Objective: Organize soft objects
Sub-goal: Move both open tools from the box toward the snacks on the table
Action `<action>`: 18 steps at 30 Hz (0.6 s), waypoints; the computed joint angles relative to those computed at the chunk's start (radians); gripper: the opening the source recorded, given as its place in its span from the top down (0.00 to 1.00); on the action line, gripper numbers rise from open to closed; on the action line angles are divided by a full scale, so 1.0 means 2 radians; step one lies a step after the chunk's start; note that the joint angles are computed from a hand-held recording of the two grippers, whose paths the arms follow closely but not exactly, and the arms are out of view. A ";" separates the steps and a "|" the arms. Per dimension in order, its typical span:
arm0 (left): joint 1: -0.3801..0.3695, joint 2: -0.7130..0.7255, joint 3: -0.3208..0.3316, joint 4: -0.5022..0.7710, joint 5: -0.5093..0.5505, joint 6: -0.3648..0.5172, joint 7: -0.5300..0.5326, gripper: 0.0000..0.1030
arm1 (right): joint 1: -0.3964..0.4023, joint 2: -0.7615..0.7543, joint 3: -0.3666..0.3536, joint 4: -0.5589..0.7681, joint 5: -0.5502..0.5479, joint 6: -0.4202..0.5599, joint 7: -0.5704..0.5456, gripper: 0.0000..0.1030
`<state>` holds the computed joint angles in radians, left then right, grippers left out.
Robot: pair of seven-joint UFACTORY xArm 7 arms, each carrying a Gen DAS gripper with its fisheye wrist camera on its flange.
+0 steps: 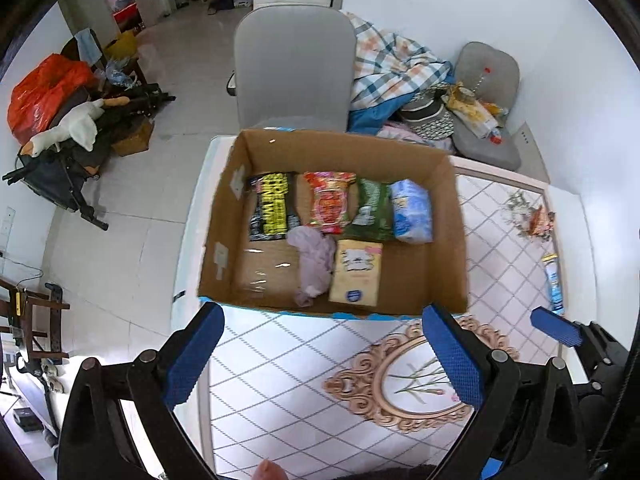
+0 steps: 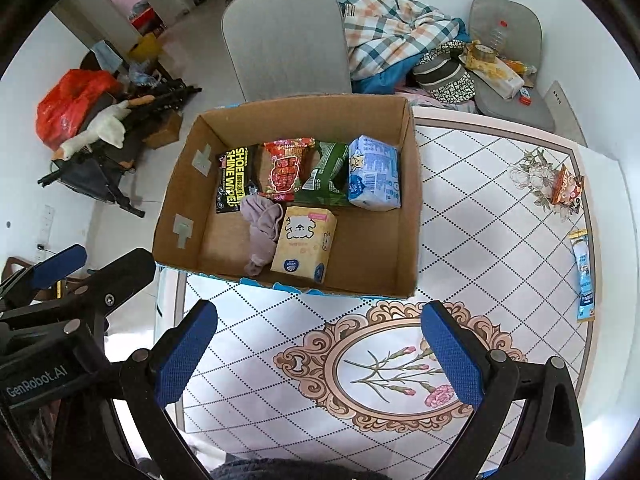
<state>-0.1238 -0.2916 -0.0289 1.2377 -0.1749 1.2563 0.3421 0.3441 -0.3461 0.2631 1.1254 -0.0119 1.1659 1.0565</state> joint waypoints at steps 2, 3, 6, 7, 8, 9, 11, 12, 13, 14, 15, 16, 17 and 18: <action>-0.007 -0.006 -0.010 -0.003 -0.001 -0.001 -0.008 0.02 | -0.001 -0.032 -0.009 -0.027 0.008 -0.001 -0.003 0.00; -0.014 -0.010 -0.020 -0.006 0.001 -0.003 -0.016 0.02 | -0.003 -0.050 -0.014 -0.044 0.015 -0.004 -0.004 0.00; -0.036 -0.018 -0.045 -0.019 0.014 -0.011 -0.034 0.02 | -0.016 -0.120 -0.029 -0.105 0.031 0.013 -0.003 0.00; -0.047 -0.019 -0.059 -0.025 0.023 -0.016 -0.043 0.02 | -0.023 -0.153 -0.037 -0.132 0.037 0.025 -0.001 0.00; -0.057 -0.018 -0.070 -0.030 0.029 -0.018 -0.052 0.02 | -0.030 -0.185 -0.045 -0.157 0.042 0.037 -0.002 0.00; -0.067 -0.016 -0.078 -0.033 0.034 -0.021 -0.060 0.02 | -0.039 -0.213 -0.054 -0.176 0.044 0.053 -0.006 0.00; -0.089 -0.006 -0.098 -0.035 0.044 -0.030 -0.079 0.02 | -0.064 -0.279 -0.075 -0.220 0.040 0.098 -0.011 0.00; -0.104 0.005 -0.113 -0.033 0.051 -0.038 -0.090 0.01 | -0.079 -0.305 -0.086 -0.236 0.034 0.115 -0.019 0.00; -0.116 0.014 -0.123 -0.030 0.060 -0.046 -0.099 0.01 | -0.095 -0.333 -0.100 -0.252 0.025 0.136 -0.030 0.00; -0.131 0.034 -0.142 -0.021 0.078 -0.056 -0.116 0.02 | -0.110 -0.353 -0.114 -0.265 0.016 0.153 -0.042 0.00; -0.144 0.048 -0.150 -0.014 0.090 -0.064 -0.127 0.01 | -0.129 -0.378 -0.134 -0.281 0.000 0.173 -0.059 0.00; -0.156 0.066 -0.158 -0.004 0.103 -0.071 -0.137 0.01 | -0.148 -0.395 -0.153 -0.294 -0.017 0.187 -0.076 0.00; -0.172 0.097 -0.173 0.017 0.127 -0.077 -0.157 0.01 | -0.166 -0.408 -0.169 -0.305 -0.032 0.194 -0.091 0.00; -0.185 0.121 -0.178 0.036 0.142 -0.077 -0.166 0.01 | -0.187 -0.419 -0.192 -0.317 -0.053 0.199 -0.112 0.00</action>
